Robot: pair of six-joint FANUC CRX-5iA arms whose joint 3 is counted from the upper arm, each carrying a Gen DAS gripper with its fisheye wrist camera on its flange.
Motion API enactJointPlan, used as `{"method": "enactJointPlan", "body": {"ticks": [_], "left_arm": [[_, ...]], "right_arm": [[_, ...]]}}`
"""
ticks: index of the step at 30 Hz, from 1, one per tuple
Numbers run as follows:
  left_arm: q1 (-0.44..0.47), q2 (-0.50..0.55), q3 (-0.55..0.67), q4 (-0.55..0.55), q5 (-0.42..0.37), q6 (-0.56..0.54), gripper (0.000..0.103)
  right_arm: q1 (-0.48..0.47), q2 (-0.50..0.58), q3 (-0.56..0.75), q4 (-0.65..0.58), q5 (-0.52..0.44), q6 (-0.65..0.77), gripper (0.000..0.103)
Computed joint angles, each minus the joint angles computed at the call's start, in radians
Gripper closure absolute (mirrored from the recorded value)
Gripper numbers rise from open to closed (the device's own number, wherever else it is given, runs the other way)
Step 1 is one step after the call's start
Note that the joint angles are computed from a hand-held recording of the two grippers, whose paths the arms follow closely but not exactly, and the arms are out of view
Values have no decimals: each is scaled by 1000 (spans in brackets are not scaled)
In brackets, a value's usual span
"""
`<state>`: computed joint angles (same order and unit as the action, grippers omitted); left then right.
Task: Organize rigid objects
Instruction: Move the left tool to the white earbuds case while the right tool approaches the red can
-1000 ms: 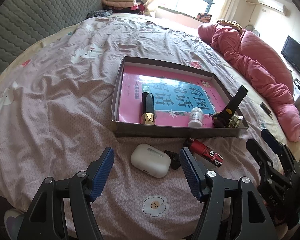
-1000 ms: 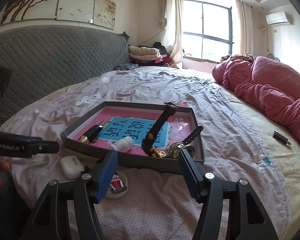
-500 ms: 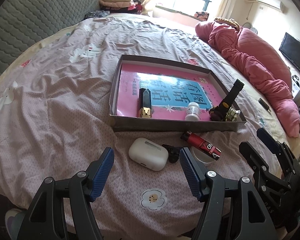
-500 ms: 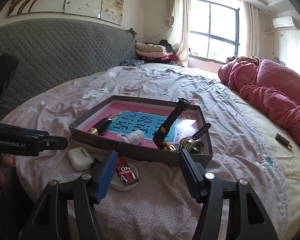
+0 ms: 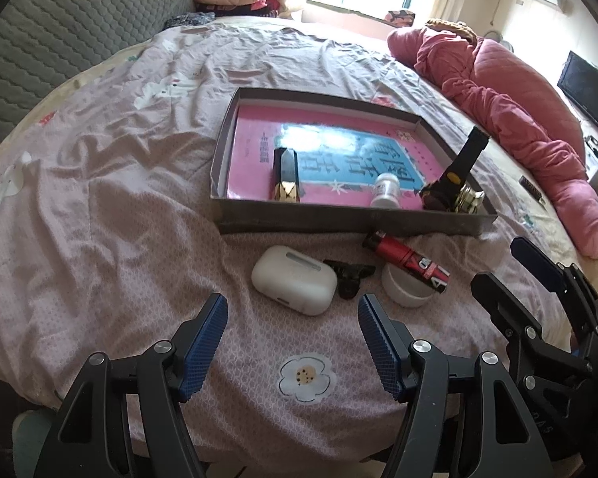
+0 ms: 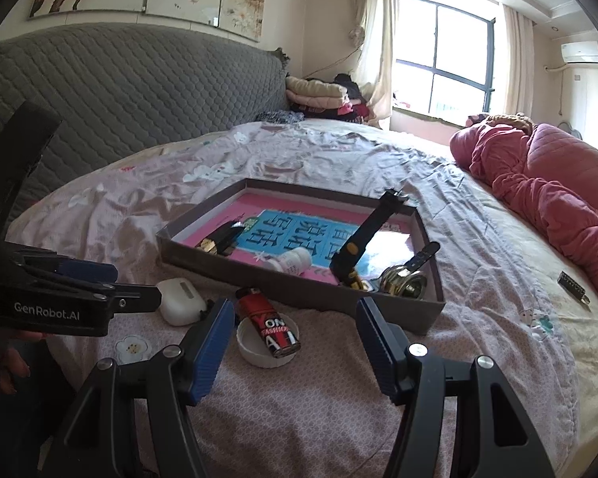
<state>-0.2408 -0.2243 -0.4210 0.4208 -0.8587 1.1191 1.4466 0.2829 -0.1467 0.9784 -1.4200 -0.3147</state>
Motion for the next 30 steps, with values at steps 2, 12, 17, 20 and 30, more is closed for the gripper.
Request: {"method": "enactJointPlan", "body": {"ticks": [2,12,17,20,30], "left_arm": [[1,4,-3,-1,0,0,33],[0,28,-9,-18,3,6,33],[-3,45,-6,-20,6,7,33],[-8,59,-2,-21,13,5,33],[-14,87,6,-15,30,4,33]], "right_arm": [[-4,3,4,-10,9,8,40],[-35,-4,-9,-54,84,17,40],[-45,-12,-25,-58,117,8,40],[-49,-19,-39,-53,131,-3,40],[-72,-31,-61,-63,167,-2,40]]}}
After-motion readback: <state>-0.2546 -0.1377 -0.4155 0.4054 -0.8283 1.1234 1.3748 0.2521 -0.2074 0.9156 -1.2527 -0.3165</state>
